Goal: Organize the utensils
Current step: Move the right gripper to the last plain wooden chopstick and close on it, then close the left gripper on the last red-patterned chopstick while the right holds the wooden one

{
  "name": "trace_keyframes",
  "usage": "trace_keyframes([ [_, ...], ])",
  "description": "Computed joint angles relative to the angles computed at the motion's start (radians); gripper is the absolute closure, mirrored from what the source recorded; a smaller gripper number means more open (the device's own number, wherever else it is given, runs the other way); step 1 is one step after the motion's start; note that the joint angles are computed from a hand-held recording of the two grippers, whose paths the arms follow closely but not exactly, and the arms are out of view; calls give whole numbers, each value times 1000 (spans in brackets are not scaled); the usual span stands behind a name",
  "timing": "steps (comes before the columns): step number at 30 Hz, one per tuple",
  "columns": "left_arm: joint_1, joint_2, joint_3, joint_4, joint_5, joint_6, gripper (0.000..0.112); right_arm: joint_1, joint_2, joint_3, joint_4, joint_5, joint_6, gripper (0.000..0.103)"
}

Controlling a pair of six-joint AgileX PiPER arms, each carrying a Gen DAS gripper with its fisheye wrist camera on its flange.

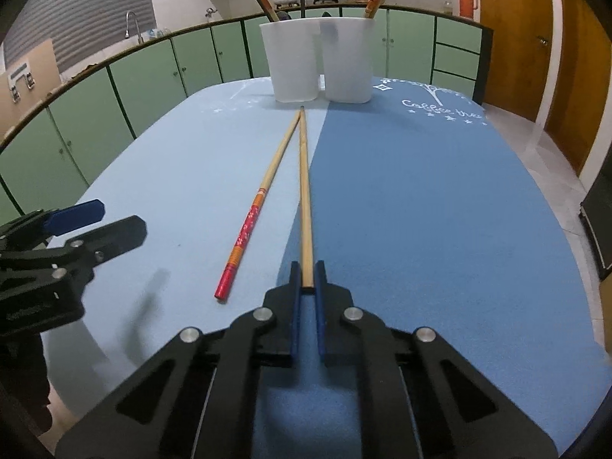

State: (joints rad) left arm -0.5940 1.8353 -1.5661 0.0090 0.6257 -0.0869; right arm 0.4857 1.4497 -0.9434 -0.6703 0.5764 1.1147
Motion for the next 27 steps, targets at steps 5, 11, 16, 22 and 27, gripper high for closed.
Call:
trace_keyframes([
  [5, -28, 9, 0, -1, 1, -7, 38, -26, -57, 38, 52, -5, -24, 97],
  [11, -79, 26, -4, -44, 2, -8, 38, -81, -147, 103, 92, 28, -27, 97],
  [16, -127, 55, -20, -16, 10, -56, 48, -111, -195, 147, 103, 27, -38, 97],
  [22, -167, 70, -27, 89, -9, -165, 69, -132, -215, 160, 118, 8, -69, 97],
  [27, -187, 65, -15, 136, -23, -209, 101, -146, -219, 162, 133, -2, -87, 97],
])
